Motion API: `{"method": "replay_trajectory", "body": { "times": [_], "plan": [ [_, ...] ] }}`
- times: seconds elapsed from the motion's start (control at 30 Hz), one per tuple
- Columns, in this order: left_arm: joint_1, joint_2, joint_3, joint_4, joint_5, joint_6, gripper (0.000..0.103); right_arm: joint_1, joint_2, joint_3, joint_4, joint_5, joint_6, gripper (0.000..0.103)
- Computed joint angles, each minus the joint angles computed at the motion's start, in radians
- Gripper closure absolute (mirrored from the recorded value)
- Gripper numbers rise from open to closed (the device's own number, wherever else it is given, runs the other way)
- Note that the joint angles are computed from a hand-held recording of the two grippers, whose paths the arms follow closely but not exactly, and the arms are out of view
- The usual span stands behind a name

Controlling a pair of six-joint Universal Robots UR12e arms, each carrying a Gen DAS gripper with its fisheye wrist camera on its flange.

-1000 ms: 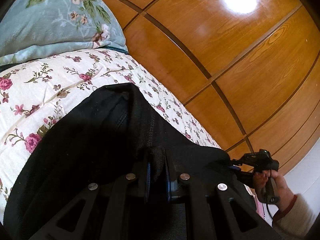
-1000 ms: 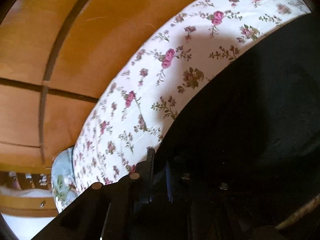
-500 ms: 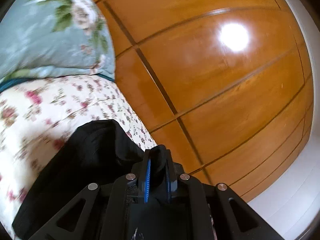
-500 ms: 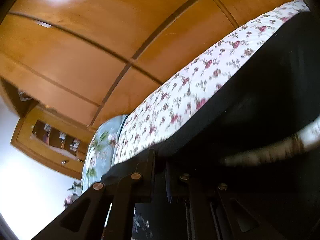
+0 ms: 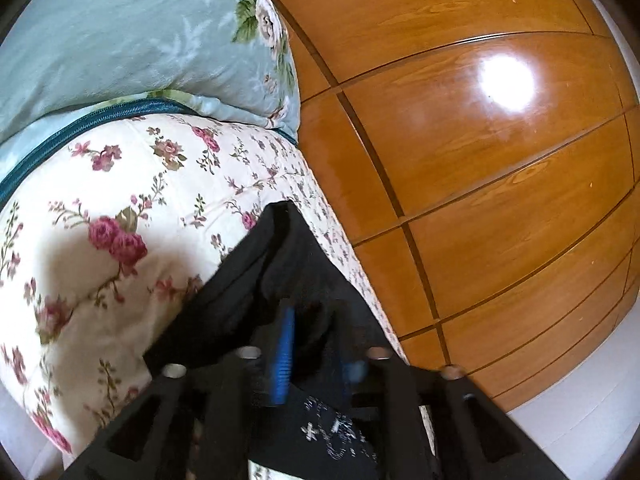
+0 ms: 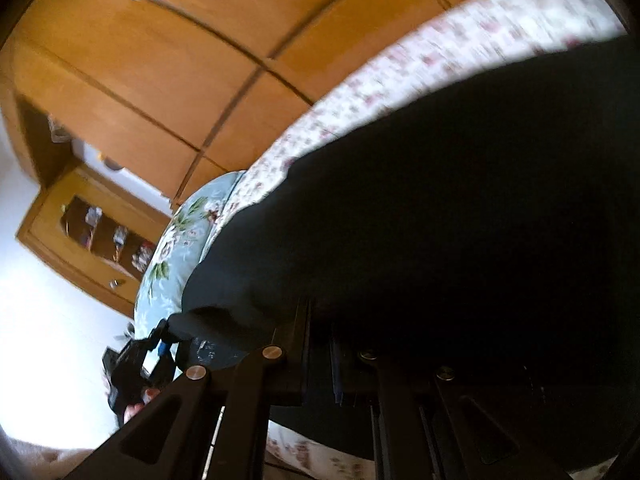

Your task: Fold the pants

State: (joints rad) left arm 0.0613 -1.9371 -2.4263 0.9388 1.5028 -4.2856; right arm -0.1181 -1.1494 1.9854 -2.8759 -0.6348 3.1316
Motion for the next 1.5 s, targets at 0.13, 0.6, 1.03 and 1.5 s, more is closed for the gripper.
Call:
{"method": "replay_trajectory", "body": {
  "times": [0.13,0.6,1.03,1.5],
  "plan": [
    [0.003,-0.004,-0.022,0.063,-0.031,-0.113,0.041,-0.006,0.019,-0.002,-0.045,0.034,0.043,0.094],
    [-0.064,0.094,-0.036,-0.142,0.117,-0.146,0.04,-0.027,0.0,0.02,-0.071,0.021,0.092,0.082],
    [-0.061,0.096,0.01,-0.25,-0.115,-0.084,0.04,-0.046,-0.044,0.066,-0.053,0.005,0.034,0.063],
    [-0.037,0.06,0.034,-0.246,-0.052,-0.164,0.042,-0.095,-0.02,0.078,-0.035,0.13,0.219,0.049]
  ]
}}
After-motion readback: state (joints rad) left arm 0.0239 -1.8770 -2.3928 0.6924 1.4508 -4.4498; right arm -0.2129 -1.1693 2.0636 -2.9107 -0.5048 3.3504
